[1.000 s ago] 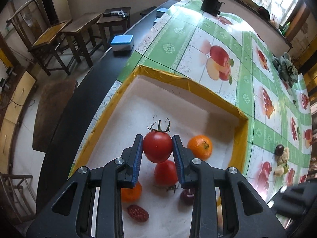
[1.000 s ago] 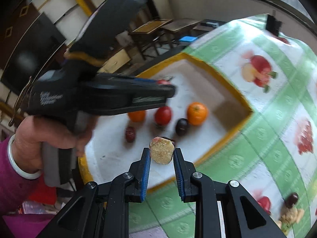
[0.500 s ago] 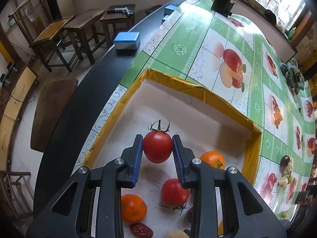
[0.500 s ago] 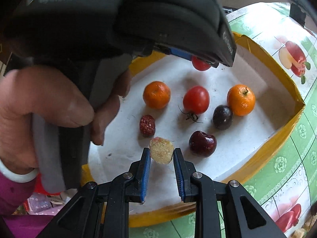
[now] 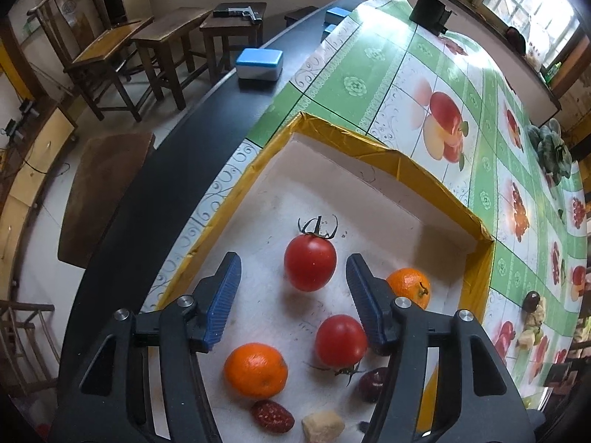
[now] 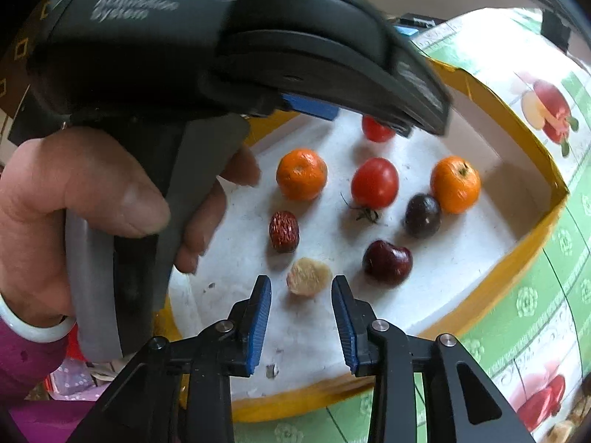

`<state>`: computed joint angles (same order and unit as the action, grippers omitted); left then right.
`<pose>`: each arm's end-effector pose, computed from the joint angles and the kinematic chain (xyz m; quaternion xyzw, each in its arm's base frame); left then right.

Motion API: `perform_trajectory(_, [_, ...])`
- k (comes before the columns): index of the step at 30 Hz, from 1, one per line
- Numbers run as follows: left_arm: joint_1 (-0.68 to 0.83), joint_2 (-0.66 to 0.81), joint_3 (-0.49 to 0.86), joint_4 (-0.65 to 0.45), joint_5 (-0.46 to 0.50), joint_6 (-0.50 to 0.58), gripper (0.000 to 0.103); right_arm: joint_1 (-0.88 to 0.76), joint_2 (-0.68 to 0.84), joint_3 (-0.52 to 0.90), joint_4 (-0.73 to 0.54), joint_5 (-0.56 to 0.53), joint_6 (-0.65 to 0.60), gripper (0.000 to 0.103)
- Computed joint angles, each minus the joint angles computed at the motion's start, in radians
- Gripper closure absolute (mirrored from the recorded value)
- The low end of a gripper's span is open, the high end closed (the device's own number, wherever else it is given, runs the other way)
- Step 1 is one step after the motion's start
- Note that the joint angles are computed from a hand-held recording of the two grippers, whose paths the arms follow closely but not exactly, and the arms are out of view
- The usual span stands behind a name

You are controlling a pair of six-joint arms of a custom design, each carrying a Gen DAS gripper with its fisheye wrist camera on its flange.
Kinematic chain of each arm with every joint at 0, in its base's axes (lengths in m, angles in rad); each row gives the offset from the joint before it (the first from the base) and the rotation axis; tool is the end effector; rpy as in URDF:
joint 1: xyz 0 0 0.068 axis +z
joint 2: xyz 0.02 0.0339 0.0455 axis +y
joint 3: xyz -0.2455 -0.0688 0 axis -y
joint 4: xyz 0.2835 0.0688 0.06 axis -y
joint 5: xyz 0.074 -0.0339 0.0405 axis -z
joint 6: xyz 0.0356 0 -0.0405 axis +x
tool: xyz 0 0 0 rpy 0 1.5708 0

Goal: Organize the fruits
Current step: 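Open the left tool over the tray while the right tool releases the cracker there, then move both open tools back over the loose fruit pile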

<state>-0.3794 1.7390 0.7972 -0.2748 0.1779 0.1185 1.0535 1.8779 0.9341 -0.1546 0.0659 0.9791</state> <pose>0.2895 -0.1222 0.0593 0.2567 0.9464 -0.1095 0.1626 0.1796 0.3108 0.0556 -0.0284 0.9713 0.1820 0.1504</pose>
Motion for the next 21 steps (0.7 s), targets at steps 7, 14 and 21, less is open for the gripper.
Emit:
perform_trajectory(7, [-0.013, -0.162, -0.092, -0.006, -0.007, 0.004, 0.044, 0.045, -0.205, -0.148, -0.043, 0.093, 0.072, 0.07])
perform_trajectory(14, [-0.097, -0.287, -0.152, -0.041, 0.0, -0.023, 0.044, 0.066, -0.42, -0.284, -0.151, 0.185, 0.195, 0.068])
perform_trajectory(21, [-0.224, -0.35, -0.196, -0.054, -0.023, -0.07, 0.044, 0.111, -0.634, -0.403, -0.3, 0.254, 0.342, 0.068])
